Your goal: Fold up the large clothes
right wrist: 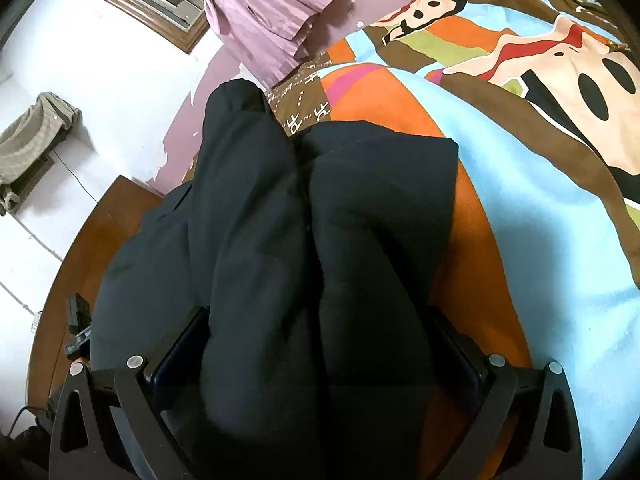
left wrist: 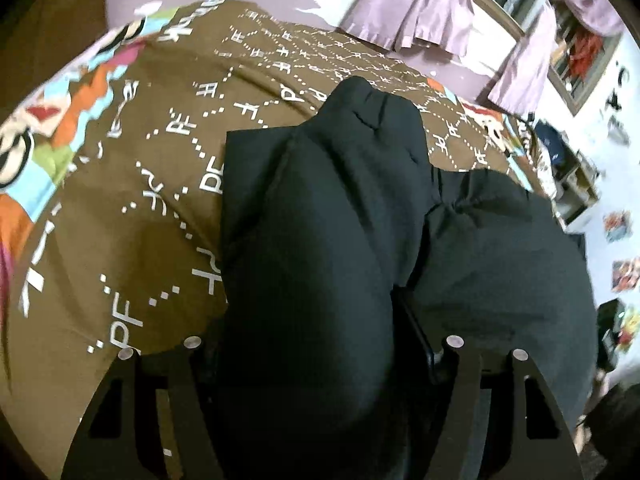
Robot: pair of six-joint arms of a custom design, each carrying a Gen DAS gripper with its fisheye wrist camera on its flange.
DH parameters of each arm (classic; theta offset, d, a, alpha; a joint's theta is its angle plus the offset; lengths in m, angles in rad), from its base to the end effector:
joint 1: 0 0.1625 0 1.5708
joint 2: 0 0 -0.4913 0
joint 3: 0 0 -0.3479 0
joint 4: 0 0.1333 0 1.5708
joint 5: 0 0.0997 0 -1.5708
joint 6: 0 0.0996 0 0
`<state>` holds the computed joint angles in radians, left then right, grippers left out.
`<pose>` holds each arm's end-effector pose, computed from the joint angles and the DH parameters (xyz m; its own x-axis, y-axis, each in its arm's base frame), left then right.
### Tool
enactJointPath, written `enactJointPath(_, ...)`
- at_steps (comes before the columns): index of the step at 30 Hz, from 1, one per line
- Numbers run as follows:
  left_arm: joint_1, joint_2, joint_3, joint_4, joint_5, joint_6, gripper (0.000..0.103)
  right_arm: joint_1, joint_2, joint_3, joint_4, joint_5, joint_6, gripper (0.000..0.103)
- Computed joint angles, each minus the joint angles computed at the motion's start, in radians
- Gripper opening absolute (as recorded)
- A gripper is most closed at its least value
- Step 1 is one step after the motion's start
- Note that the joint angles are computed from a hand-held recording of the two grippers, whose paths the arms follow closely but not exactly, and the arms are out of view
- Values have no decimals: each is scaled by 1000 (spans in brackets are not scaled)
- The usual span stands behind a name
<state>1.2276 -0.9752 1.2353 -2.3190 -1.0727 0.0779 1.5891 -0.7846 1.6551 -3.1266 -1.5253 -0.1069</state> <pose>-0.0790 -0.7586 0.4492 -0.8768 0.1491 -0.4572 0.3665 0.8226 -0.4347 0.1508 -0.7094 0.2297 -0.9911 -0.1294 0.0325 -0.1206 0.7647 -0.6330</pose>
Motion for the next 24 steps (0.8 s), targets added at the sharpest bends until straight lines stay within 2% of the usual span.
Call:
enactJointPath(3, -6, -5, 32, -36, 20, 23, 62, -1, 1, 1, -6, 3, -4, 103)
enactJointPath(7, 1, -11, 37, -30, 9, 41, 62, -3, 3, 8, -25, 5, -14, 103)
enactJointPath(13, 10, 4, -13, 22, -24, 16, 62, 4, -3, -22, 58, -14, -2, 103)
enactJointPath(19, 38, 20, -90, 113, -106, -45, 62, 13, -10, -47, 127, -40, 36, 103)
enactJointPath(22, 32, 18, -87, 105, -93, -37, 60, 18, -13, -47, 134, -44, 50, 92)
enactJointPath(24, 20, 10, -62, 73, -69, -24, 54, 22, -17, -42, 129, -42, 72, 80)
